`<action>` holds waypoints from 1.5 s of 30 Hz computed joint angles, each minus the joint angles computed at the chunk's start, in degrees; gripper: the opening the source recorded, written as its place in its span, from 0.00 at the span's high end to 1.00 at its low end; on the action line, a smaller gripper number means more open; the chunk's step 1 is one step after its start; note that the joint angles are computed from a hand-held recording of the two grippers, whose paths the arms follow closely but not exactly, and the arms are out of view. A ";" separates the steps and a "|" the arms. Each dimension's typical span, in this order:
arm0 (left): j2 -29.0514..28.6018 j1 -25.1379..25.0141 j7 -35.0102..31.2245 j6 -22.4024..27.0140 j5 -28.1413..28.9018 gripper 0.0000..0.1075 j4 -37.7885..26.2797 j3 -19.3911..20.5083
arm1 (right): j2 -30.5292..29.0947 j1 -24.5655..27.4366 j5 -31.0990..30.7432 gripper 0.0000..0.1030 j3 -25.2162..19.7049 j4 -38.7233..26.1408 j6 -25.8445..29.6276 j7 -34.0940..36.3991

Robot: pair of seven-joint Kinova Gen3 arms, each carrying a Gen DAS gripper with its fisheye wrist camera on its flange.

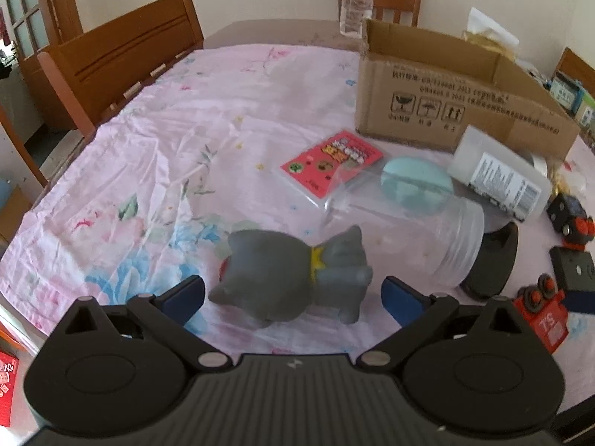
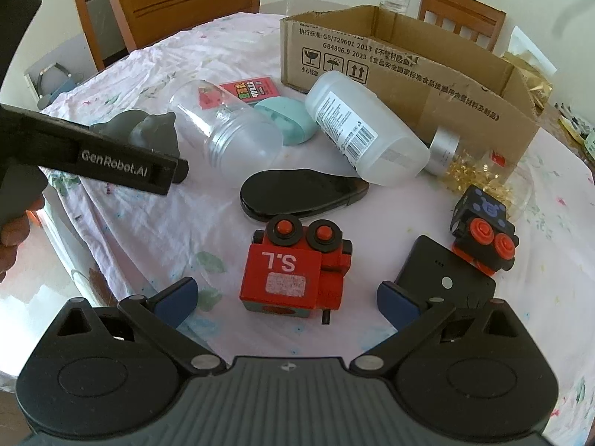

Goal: Organize rigid objects
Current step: 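Move the left tool toward the grey dog toy while the right tool approaches the red S.L train, then close the left tool on the grey dog while the right tool grasps the red S.L train, then carry the grey dog with the left tool while the right tool carries the train to the box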

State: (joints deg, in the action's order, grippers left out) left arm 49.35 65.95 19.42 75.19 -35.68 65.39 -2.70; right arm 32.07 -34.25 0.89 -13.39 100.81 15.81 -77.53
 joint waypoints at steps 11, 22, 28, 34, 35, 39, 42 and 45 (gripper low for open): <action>-1.86 -0.20 0.12 -3.15 -0.94 0.32 3.91 0.20 | 0.05 -0.83 0.22 0.00 0.62 -0.67 0.90 -0.51; -3.20 -0.48 -1.06 -4.49 -1.48 0.32 6.27 1.05 | -0.49 -2.92 1.03 0.35 2.78 -0.79 -0.44 -2.33; -4.11 -1.03 -3.79 -5.40 -1.72 0.33 7.43 1.82 | -0.66 -5.12 2.83 0.44 5.24 -1.65 1.41 -5.57; -6.80 -1.97 -6.31 -7.77 -1.51 0.33 10.52 2.61 | -0.53 -3.83 3.30 0.44 3.95 -3.14 4.32 -5.88; -7.31 -2.17 -6.87 -8.12 -1.51 0.33 10.99 2.78 | -0.55 -3.43 3.13 0.45 3.64 -3.44 4.85 -5.82; -9.79 -3.31 -10.73 -9.09 -1.66 0.33 12.49 3.75 | -0.82 -2.23 2.61 0.45 2.81 -4.90 6.93 -5.15; -11.95 -4.65 -14.86 -10.66 -1.90 0.33 13.67 4.73 | -1.33 -1.22 2.16 0.45 2.20 -5.95 8.21 -4.22; -14.06 -6.06 -19.90 -12.67 -2.31 0.33 14.50 5.51 | -1.82 -0.97 1.83 0.45 2.51 -7.49 9.79 -4.18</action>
